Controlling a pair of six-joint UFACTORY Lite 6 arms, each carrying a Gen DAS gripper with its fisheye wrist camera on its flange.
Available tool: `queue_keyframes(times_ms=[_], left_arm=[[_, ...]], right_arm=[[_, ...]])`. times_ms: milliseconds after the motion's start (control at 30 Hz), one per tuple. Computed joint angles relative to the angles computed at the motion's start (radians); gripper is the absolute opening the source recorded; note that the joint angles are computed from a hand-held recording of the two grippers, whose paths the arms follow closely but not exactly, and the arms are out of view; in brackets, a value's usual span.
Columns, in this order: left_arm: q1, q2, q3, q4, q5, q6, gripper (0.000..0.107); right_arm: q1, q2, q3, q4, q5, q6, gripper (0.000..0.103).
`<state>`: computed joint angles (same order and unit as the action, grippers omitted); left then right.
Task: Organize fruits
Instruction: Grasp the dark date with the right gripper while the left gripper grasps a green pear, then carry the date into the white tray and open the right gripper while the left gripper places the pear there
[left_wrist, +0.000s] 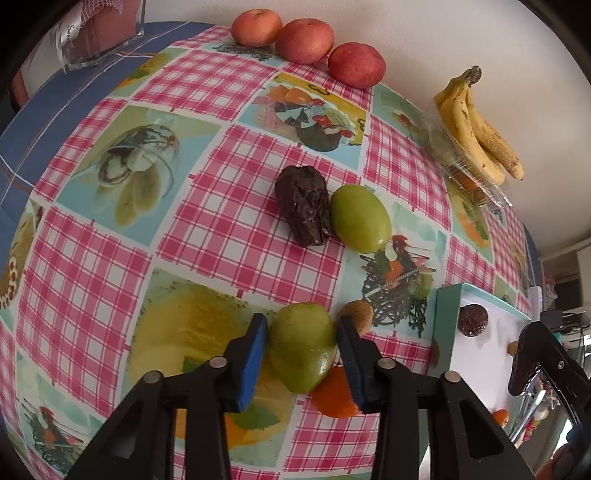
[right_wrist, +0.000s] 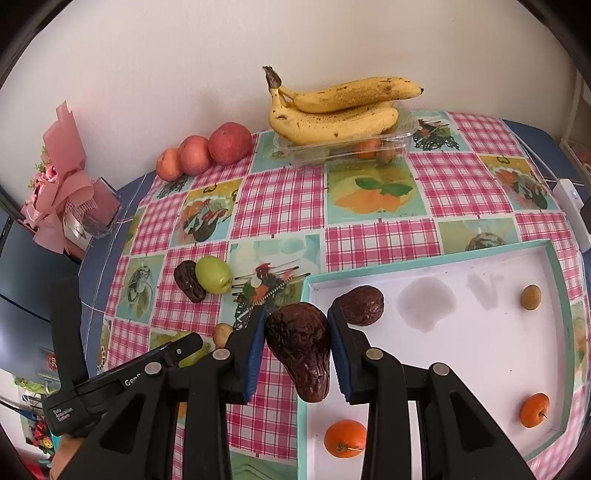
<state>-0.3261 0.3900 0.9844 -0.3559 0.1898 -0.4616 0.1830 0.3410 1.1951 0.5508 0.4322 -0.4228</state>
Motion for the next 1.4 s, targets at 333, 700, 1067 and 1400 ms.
queue_keyframes(times_ms=[333,700,1067,1400], left_arm=[[0.016,-0.168,-0.088,0.279,-0.016,-0.283,0.041],[-0.084,-0.253,-0.005,0.628,0.052,-0.608,0.041],[-0.297,-0.062,0.268,0.664,0.123,-0.619,0.041],[-0.422,0.182,0.522,0.703,0.203,-0.618,0.041]], right_arm=[[-0.047,-0.026,-0.001,0.003,0.011,-0.005,0.035],[-0.272,-0.001,0.045,-0.196,0.021,0.174,0.035],[-0.47,-0.005,0.054,-0.277,0.023,0.226,0.035],[-0.483,0.007,0.058,-0.199,0.048,0.14,0.035]])
